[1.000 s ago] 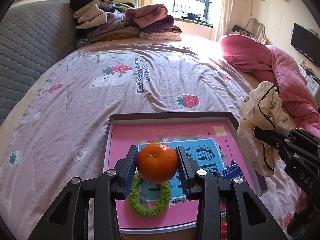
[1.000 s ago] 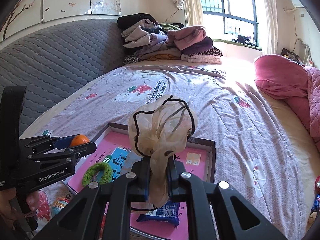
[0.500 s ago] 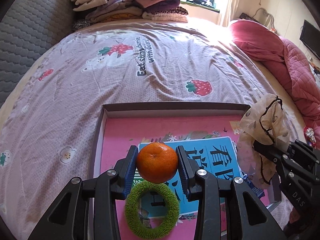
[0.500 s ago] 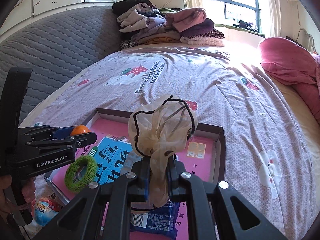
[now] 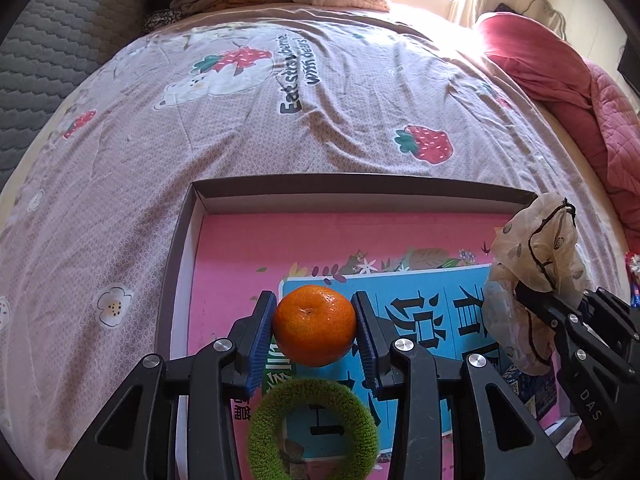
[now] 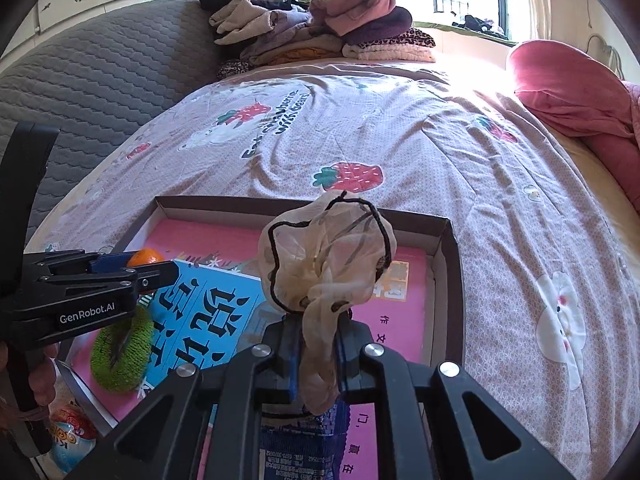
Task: Organize objects
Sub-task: 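Lower orange into tray with left tool while right tool lowers scrunchie there, then open left tool on orange while right tool releases scrunchie in tray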
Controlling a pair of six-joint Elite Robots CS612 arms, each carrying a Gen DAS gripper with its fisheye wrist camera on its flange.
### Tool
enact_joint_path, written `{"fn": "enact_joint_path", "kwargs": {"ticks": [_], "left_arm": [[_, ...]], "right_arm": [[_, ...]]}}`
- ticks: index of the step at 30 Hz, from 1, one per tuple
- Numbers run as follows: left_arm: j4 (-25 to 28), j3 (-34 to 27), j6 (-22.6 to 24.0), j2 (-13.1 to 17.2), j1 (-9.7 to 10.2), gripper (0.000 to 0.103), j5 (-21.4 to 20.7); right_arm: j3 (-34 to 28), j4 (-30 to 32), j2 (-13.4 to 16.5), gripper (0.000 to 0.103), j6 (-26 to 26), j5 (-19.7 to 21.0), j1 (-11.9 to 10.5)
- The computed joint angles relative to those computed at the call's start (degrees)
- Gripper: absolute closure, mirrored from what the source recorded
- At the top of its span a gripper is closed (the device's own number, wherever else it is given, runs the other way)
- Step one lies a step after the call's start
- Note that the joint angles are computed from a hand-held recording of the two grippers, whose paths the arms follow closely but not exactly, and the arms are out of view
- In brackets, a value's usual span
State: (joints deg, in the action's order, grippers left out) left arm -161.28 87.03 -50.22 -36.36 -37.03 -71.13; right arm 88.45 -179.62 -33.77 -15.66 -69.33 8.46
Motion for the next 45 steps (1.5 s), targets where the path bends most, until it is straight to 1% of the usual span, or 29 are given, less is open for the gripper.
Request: {"fn": "enact_joint_path", "kwargs": {"ticks": [6,8,11,14,17,19,20,22,24,26,32,33,37,41,45], "left_arm": [[1.3,-0.4,-1.0,0.4,0.52,0.063,-2.8],[1.3,-0.5,-0.9,0.4,0.55,0.063,-3.0],[2.4,-0.8,-0.2,0.4,0.57,0.063,-3.2],[2.2,-0.7,-0.5,0.3,0.67,0.063,-3.7],[2.0,-0.4,-1.1,0.2,0.80,0.063,-4.3],[2.4,-0.4,-1.2,0.1,0.84,0.063,-4.3],[2.4,-0.3,-1.2,0.0,0.87,0.062,-4.3],[1.9,-0.2,-1.1,-0.1,0.93,0.060,-4.8],[1.2,0.0,-1.4,-0.3,1.03,0.050,-5.1],[1.1,0.2,-1.6,-0.5,1.05,0.049,-4.9],[0.6,1.2,-2.1,-1.4,1.01,0.042,-4.0],[0.4,1.5,-2.3,-1.5,0.98,0.040,-3.9],[-0.2,2.5,-2.6,-2.5,0.53,0.038,-2.8],[-2.4,4.0,-2.7,-3.6,-0.33,0.031,-1.2],[-3.2,5.3,-3.3,-4.9,-1.21,0.030,0.6]], "right_arm": [[0.0,0.4,-0.1,0.086,0.4,-0.7,0.0],[0.1,0.4,-0.2,0.086,0.7,-0.5,0.0],[0.1,0.9,-0.3,0.083,1.2,-0.5,-0.1],[0.2,0.5,-0.5,0.079,1.2,-0.5,-0.1],[0.3,0.6,-0.7,0.073,1.3,-0.3,-0.1],[0.3,0.4,-0.7,0.066,1.5,-0.6,0.0],[0.3,0.3,-0.7,0.064,1.6,-0.7,0.0],[0.3,0.0,-0.7,0.060,1.4,-1.4,0.1],[0.4,-0.7,-0.7,0.059,1.0,-2.8,0.3],[0.6,-1.4,-0.7,0.058,0.8,-3.6,0.4],[1.2,-4.6,-1.1,0.058,1.5,-4.0,0.4],[1.4,-5.1,-1.2,0.058,1.4,-3.9,0.3],[2.0,-6.1,-1.8,0.057,1.3,-3.1,0.3],[2.8,-6.6,-2.6,0.057,1.4,-1.6,0.2],[4.0,-8.1,-3.3,0.053,1.7,-0.6,0.1]]}}
